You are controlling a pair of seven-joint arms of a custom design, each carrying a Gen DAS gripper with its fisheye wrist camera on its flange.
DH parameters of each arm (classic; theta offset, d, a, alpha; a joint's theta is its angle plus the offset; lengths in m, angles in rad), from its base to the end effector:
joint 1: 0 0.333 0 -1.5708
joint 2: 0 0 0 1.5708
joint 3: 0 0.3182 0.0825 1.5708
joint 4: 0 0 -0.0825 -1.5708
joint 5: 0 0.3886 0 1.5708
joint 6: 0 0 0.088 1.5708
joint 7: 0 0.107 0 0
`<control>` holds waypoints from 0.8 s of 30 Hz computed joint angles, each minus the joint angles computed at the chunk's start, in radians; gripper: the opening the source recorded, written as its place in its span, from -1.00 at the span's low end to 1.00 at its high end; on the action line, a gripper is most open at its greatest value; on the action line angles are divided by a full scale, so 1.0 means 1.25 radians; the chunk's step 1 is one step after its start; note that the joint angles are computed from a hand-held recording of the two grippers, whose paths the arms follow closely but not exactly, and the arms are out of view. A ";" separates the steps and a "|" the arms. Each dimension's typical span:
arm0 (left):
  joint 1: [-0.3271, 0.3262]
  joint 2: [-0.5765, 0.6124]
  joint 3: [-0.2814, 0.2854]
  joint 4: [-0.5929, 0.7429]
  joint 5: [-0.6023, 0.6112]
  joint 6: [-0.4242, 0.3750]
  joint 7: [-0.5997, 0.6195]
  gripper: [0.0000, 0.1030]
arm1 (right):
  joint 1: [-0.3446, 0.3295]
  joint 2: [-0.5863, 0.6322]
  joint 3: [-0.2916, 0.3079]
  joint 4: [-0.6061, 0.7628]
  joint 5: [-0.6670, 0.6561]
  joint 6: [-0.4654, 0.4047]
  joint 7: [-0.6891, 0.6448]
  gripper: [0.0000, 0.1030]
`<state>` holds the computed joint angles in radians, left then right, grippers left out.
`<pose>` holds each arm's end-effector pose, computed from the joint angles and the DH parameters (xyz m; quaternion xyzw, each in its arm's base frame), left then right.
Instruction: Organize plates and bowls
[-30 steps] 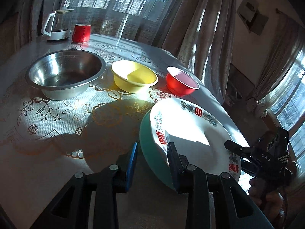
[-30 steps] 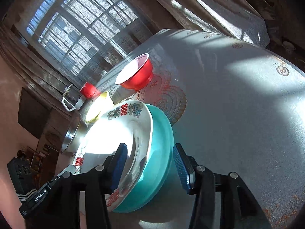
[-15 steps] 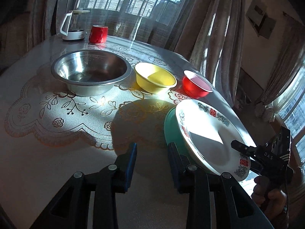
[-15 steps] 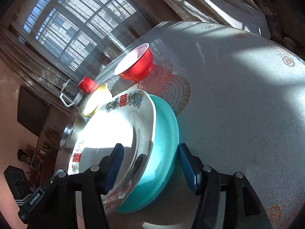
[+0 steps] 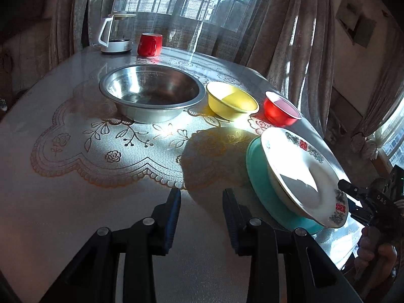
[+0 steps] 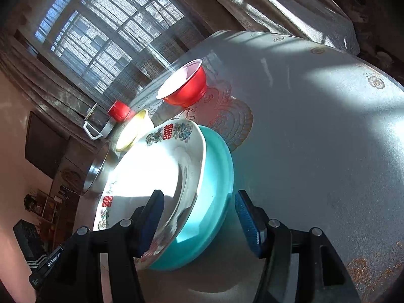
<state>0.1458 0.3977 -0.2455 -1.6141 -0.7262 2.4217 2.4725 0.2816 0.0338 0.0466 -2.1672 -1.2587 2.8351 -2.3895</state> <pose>0.7069 -0.0495 0.4485 -0.4724 0.7971 -0.3725 0.0521 0.5228 0.2298 0.4230 -0.3053 0.8517 -0.1645 0.3929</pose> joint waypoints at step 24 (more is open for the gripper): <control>0.064 0.168 -0.005 0.258 0.096 -0.030 -0.103 -0.16 | 0.007 0.304 0.101 0.450 0.552 0.027 -0.847 0.14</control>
